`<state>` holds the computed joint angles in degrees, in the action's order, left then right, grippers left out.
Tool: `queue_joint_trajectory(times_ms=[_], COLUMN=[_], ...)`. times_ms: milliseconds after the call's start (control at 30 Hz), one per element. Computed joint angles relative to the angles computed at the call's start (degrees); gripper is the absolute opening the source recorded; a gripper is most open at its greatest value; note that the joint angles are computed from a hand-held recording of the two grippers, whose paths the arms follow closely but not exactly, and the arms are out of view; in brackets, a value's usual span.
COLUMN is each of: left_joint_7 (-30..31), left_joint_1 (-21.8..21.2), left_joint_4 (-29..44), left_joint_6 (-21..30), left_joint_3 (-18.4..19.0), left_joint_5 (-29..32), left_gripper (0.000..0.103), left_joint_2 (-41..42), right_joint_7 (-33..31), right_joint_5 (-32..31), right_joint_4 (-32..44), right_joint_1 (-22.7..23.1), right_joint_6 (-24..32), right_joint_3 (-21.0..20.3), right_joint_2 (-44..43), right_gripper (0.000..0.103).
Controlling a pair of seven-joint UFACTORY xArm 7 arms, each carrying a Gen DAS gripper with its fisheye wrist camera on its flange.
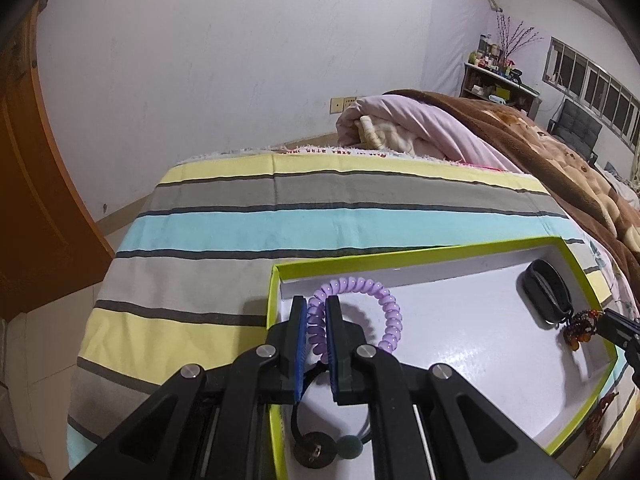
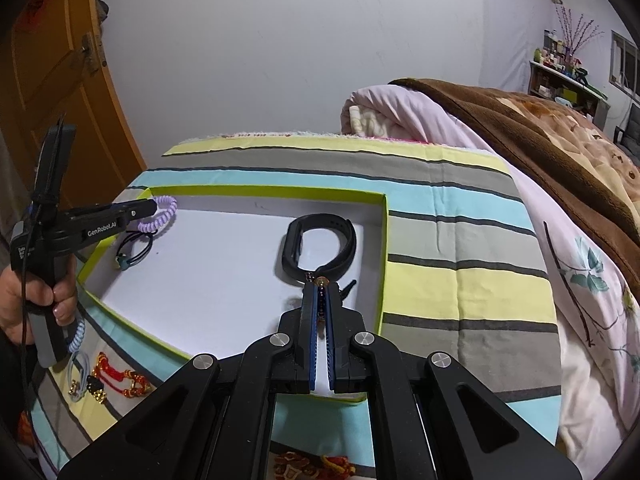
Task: Organize jewelry
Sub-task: 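Carry the purple coil and brown beads over the green box with both tools, then open the right tool to drop the brown beaded bracelet in the box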
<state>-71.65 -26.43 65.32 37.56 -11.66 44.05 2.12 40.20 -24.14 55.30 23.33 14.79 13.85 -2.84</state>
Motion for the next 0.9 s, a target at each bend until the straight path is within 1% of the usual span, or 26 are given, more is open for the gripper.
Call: queue_joint_trajectory(times_ms=[100, 133, 167, 200, 233, 267, 467, 600, 767, 900], left_joint_7=[0.81, 1.21, 1.43, 1.54, 1.46, 1.33, -0.21, -1.9, -5.15, -9.17], left_joint_1=[-0.07, -0.05, -0.05, -0.04, -0.09, -0.11, 0.14, 0.3, 0.62, 1.0], left_joint_4=[0.51, 0.58, 0.44, 0.37, 0.3, 0.22, -1.66, -3.62, -7.08, -9.66], left_joint_6=[0.24, -0.1, -0.39, -0.62, -0.67, -0.71, -1.95, -1.94, -1.15, 0.98], left_joint_3=[0.07, 0.14, 0.21, 0.25, 0.26, 0.27, 0.0, -1.2, -4.29, -8.26], left_joint_5=[-0.62, -0.99, -1.27, -1.44, -1.47, -1.46, -1.3, -0.33, 1.73, 3.92], left_gripper=[0.01, 0.01, 0.01, 0.01, 0.01, 0.009, 0.009, 0.009, 0.01, 0.009], left_joint_2=[0.55, 0.66, 0.59, 0.57, 0.48, 0.38, -1.3, -3.93, -9.36, -14.38], right_joint_7=[1.15, 1.56, 1.86, 1.96, 2.36, 2.59, 3.34, 3.75, 5.97, 8.04], right_joint_5=[-1.7, -2.24, -2.67, -2.82, -3.14, -3.41, -4.25, -3.94, -5.12, -5.4], right_joint_4=[0.24, 0.3, 0.2, 0.04, -0.16, -0.25, -1.05, -2.45, -5.63, -8.94], right_joint_1=[-0.11, -0.13, -0.15, -0.15, -0.12, -0.17, -0.6, -0.99, -2.55, -4.46], right_joint_6=[1.16, 1.31, 1.22, 0.95, 0.91, 0.76, -0.25, -1.0, -2.16, -2.47], right_joint_3=[0.16, 0.21, 0.23, 0.23, 0.37, 0.45, 1.0, 1.66, 3.92, 6.79], right_joint_2=[-0.08, -0.1, -0.22, -0.37, -0.67, -0.83, -1.99, -3.8, -8.27, -13.11], right_gripper=[0.004, 0.006, 0.012, 0.016, 0.023, 0.027, 0.028, 0.028, 0.028, 0.028])
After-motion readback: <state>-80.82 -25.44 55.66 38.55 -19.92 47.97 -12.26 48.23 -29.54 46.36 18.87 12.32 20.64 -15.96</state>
